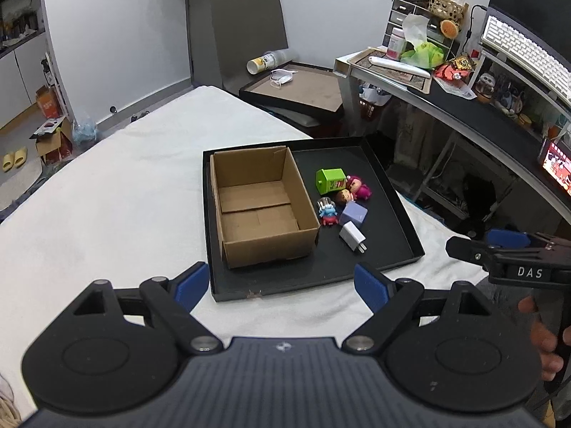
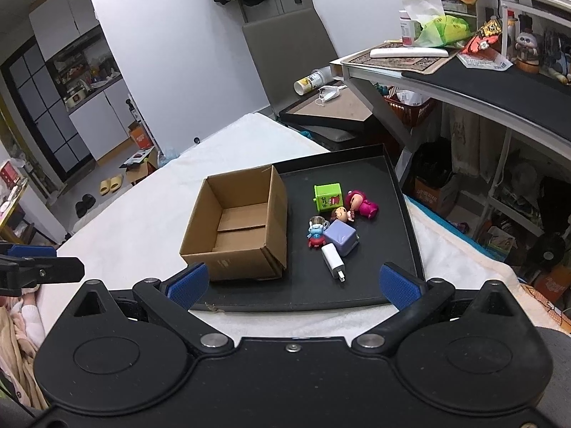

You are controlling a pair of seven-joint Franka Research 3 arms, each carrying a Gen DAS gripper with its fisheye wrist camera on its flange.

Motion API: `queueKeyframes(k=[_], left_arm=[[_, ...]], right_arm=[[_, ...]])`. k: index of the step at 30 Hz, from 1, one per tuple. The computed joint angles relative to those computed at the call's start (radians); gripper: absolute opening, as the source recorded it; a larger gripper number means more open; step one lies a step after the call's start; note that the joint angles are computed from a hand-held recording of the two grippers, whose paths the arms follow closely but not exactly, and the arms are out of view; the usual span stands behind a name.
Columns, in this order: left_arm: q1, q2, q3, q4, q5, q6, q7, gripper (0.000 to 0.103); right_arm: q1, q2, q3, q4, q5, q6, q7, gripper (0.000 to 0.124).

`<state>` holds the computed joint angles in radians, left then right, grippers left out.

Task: Organize rigid objects
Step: 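Move the right gripper down toward the white charger while the left gripper steadies the box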

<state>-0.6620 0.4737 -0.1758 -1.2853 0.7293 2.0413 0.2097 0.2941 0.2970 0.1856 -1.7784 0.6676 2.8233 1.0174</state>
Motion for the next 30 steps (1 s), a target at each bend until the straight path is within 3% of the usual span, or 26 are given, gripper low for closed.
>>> queueKeyframes(k=[15, 18, 21, 30], left_arm=[[0.024, 0.09, 0.028, 0.105, -0.058, 0.019, 0.058, 0.087], [0.023, 0.128, 0.039, 0.166, -0.08, -0.018, 0.063, 0.087], [0.037, 0.126, 0.048, 0.152, -0.091, 0.016, 0.045, 0.087], [0.071, 0.173, 0.064, 0.186, -0.133, 0.026, 0.031, 0.087]], right_arm=[[-0.024, 0.117, -0.01, 0.117, -0.033, -0.033, 0.046, 0.103], [-0.02, 0.144, -0.021, 0.143, -0.064, -0.032, 0.08, 0.103], [-0.028, 0.17, -0.015, 0.167, -0.077, -0.023, 0.084, 0.103], [-0.039, 0.268, -0.019, 0.286, -0.124, -0.11, 0.144, 0.103]])
